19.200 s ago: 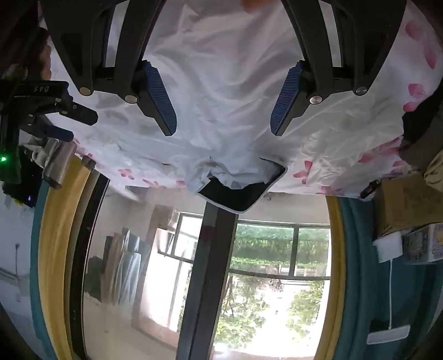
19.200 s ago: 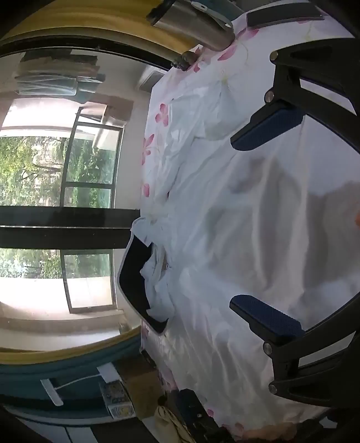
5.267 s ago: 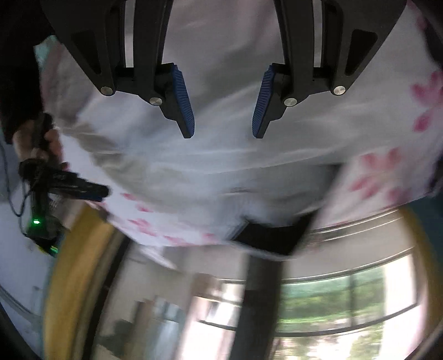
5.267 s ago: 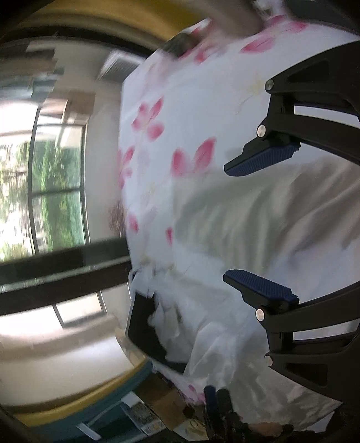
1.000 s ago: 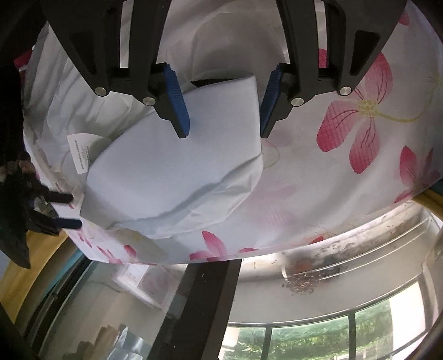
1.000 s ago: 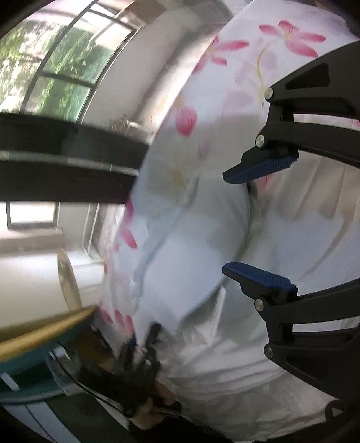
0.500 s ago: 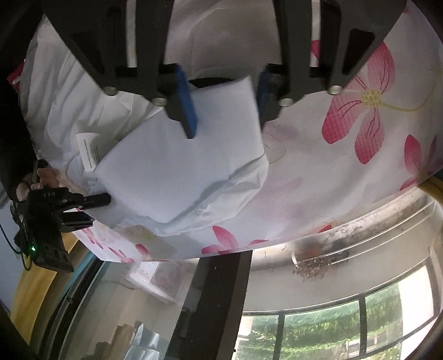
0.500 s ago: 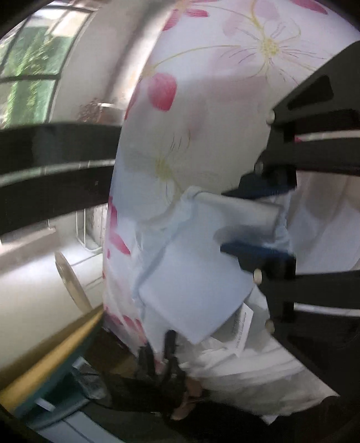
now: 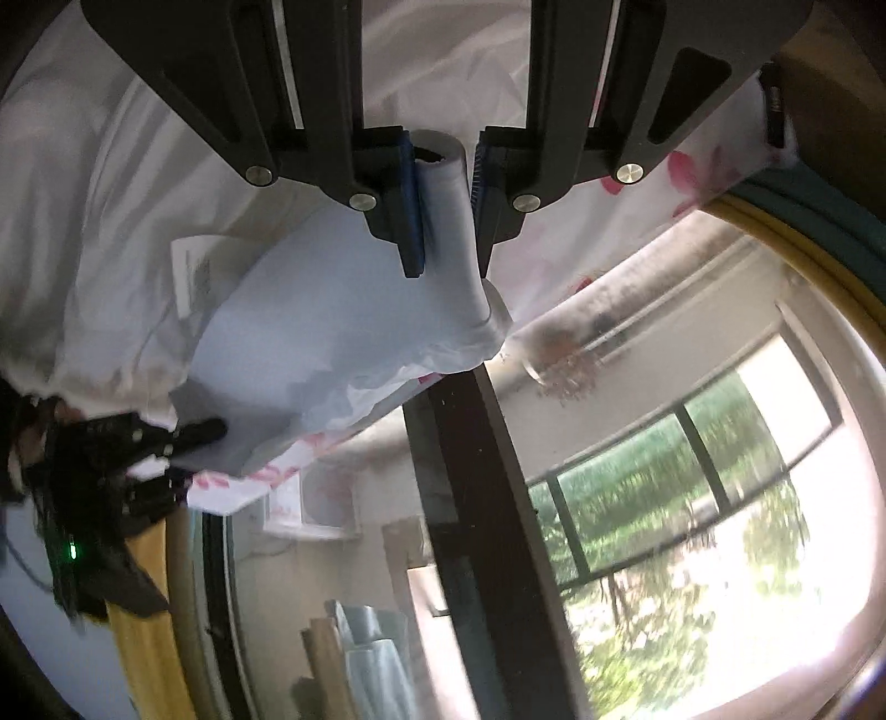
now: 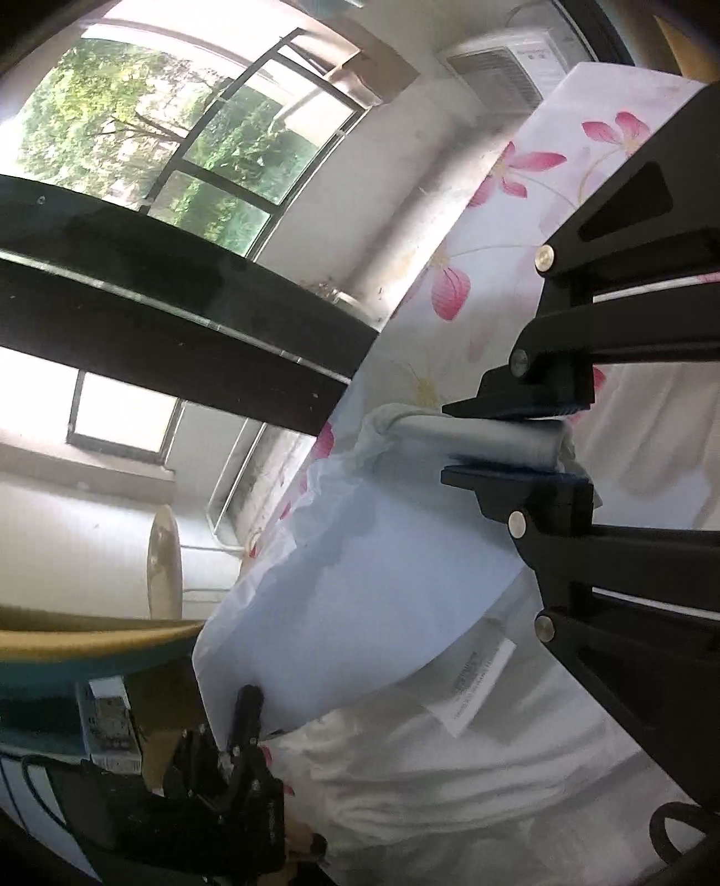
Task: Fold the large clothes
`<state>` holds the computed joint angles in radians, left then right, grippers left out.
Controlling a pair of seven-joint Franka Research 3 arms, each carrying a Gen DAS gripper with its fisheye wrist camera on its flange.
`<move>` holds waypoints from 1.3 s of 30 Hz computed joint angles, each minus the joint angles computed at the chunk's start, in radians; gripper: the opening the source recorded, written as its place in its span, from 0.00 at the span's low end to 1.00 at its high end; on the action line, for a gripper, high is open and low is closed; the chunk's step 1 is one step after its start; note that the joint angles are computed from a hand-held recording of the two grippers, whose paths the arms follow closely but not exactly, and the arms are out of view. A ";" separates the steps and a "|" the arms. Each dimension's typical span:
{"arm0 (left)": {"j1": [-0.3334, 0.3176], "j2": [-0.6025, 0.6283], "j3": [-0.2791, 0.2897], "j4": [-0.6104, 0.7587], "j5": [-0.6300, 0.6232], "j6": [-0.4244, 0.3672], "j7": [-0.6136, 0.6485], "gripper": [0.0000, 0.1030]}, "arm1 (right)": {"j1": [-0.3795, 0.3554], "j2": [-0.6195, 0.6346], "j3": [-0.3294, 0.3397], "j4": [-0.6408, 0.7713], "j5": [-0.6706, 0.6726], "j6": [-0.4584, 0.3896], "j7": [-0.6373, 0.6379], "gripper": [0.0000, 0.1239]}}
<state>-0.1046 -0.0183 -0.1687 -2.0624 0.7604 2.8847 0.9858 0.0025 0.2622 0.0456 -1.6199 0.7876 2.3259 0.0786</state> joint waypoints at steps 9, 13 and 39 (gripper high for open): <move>0.036 -0.093 -0.027 -0.105 0.226 0.080 -0.278 0.17 | 0.001 -0.131 -0.022 -0.207 0.092 0.041 -0.154 0.16; 0.072 -0.134 -0.053 -0.147 0.319 0.130 -0.400 0.17 | 0.011 -0.171 -0.044 -0.257 0.087 0.029 -0.170 0.16; 0.067 -0.339 -0.107 -0.409 -0.073 0.103 -0.174 0.19 | 0.051 -0.361 -0.124 -0.521 0.090 0.122 -0.258 0.16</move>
<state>-0.0375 -0.3574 -0.2754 -2.4710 0.6871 2.9881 0.8118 0.0536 -0.0992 -0.0781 -2.1406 0.8773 2.4483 -0.1796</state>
